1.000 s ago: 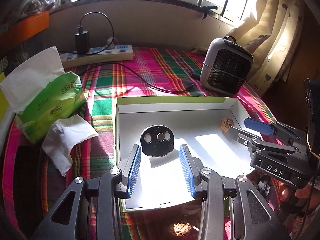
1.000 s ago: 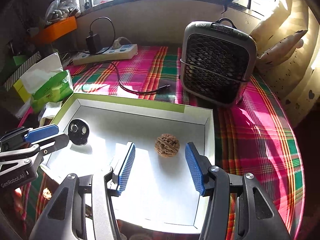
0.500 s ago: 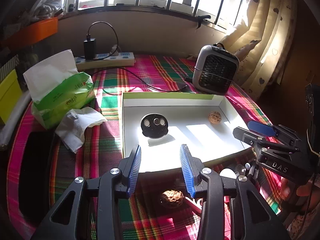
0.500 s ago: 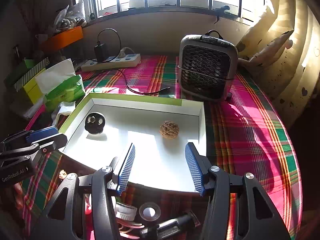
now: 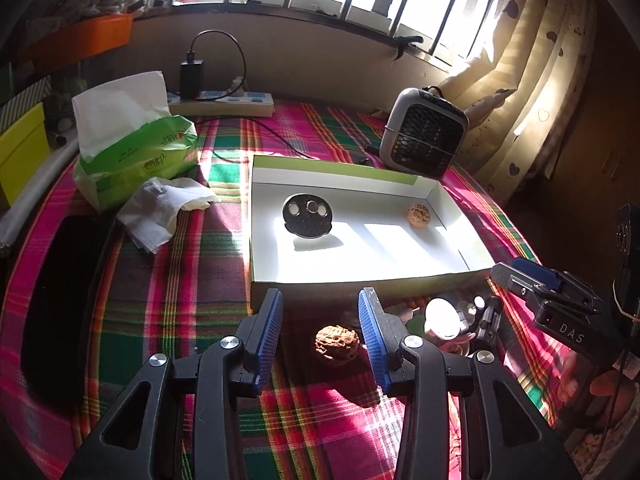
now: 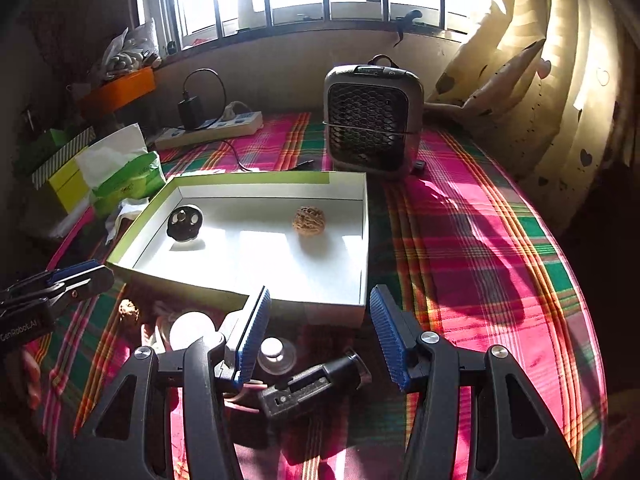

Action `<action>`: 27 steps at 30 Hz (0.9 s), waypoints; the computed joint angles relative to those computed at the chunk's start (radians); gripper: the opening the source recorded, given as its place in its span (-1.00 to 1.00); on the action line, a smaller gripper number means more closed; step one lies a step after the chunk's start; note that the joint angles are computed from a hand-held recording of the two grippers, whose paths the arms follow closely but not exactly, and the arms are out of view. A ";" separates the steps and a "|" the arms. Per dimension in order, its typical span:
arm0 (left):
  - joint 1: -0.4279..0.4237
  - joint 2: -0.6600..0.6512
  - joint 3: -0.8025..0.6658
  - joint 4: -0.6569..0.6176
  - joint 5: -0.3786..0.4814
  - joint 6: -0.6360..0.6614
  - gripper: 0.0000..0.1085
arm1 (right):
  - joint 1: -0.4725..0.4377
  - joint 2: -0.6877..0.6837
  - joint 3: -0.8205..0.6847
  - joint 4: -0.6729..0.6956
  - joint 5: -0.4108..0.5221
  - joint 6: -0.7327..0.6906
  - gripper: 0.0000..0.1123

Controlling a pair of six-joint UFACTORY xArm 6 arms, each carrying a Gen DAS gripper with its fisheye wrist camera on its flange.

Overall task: Organize objects
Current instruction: 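Withdraw both grippers out of the white box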

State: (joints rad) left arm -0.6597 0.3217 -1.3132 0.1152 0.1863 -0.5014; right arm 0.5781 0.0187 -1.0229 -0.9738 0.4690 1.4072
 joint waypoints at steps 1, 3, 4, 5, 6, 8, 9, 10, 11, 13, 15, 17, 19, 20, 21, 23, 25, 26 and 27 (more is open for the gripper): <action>-0.001 -0.002 0.005 -0.011 -0.002 0.007 -0.31 | 0.002 -0.006 0.007 -0.007 0.006 0.010 -0.05; -0.004 -0.006 0.018 -0.026 -0.008 0.017 -0.31 | 0.005 -0.022 0.028 -0.020 0.014 0.031 -0.05; -0.005 -0.007 0.020 -0.032 -0.004 0.025 -0.30 | 0.006 -0.029 0.038 -0.024 0.016 0.041 -0.05; -0.006 -0.007 0.020 -0.024 0.003 0.022 -0.30 | 0.008 -0.035 0.046 -0.027 0.020 0.052 -0.05; -0.005 -0.008 0.023 -0.011 0.003 0.010 -0.30 | 0.011 -0.039 0.053 -0.030 0.025 0.061 -0.05; -0.006 -0.012 0.033 -0.011 -0.004 0.009 -0.29 | 0.018 -0.047 0.067 -0.038 0.032 0.082 -0.05; -0.006 -0.012 0.037 -0.026 -0.007 0.022 -0.28 | 0.023 -0.052 0.076 -0.044 0.036 0.098 -0.05; -0.007 -0.013 0.039 -0.034 -0.007 0.028 -0.28 | 0.023 -0.056 0.084 -0.046 0.032 0.111 -0.05; -0.007 -0.013 0.041 -0.035 -0.007 0.028 -0.28 | 0.023 -0.058 0.090 -0.042 0.023 0.115 -0.04; -0.008 -0.012 0.043 -0.042 -0.004 0.035 -0.27 | 0.027 -0.056 0.092 -0.031 0.025 0.115 -0.03; -0.009 -0.013 0.048 -0.052 -0.006 0.040 -0.27 | 0.032 -0.052 0.090 -0.034 0.028 0.124 0.03; -0.010 -0.013 0.051 -0.060 -0.006 0.045 -0.27 | 0.032 -0.042 0.085 -0.021 0.019 0.117 0.05; -0.011 -0.013 0.052 -0.057 -0.005 0.040 -0.27 | 0.036 -0.026 0.073 0.002 0.025 0.093 0.05; -0.011 -0.012 0.052 -0.059 -0.004 0.040 -0.27 | 0.040 -0.018 0.067 0.013 0.037 0.084 0.06; -0.012 -0.011 0.051 -0.062 -0.002 0.043 -0.27 | 0.041 -0.012 0.063 0.023 0.041 0.077 0.06; -0.014 -0.007 0.047 -0.076 0.002 0.055 -0.27 | 0.041 -0.005 0.061 0.032 0.037 0.072 0.06; -0.015 -0.005 0.045 -0.091 0.005 0.067 -0.27 | 0.045 -0.002 0.058 0.040 0.048 0.064 0.10; -0.016 -0.004 0.044 -0.101 0.005 0.075 -0.27 | 0.047 -0.002 0.056 0.043 0.059 0.060 0.14; -0.016 -0.004 0.045 -0.107 0.004 0.080 -0.27 | 0.047 -0.005 0.059 0.043 0.061 0.058 0.15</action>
State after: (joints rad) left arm -0.6760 0.3179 -1.2684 0.0083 0.1903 -0.4218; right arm 0.6256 0.0138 -0.9639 -0.9312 0.5298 1.4649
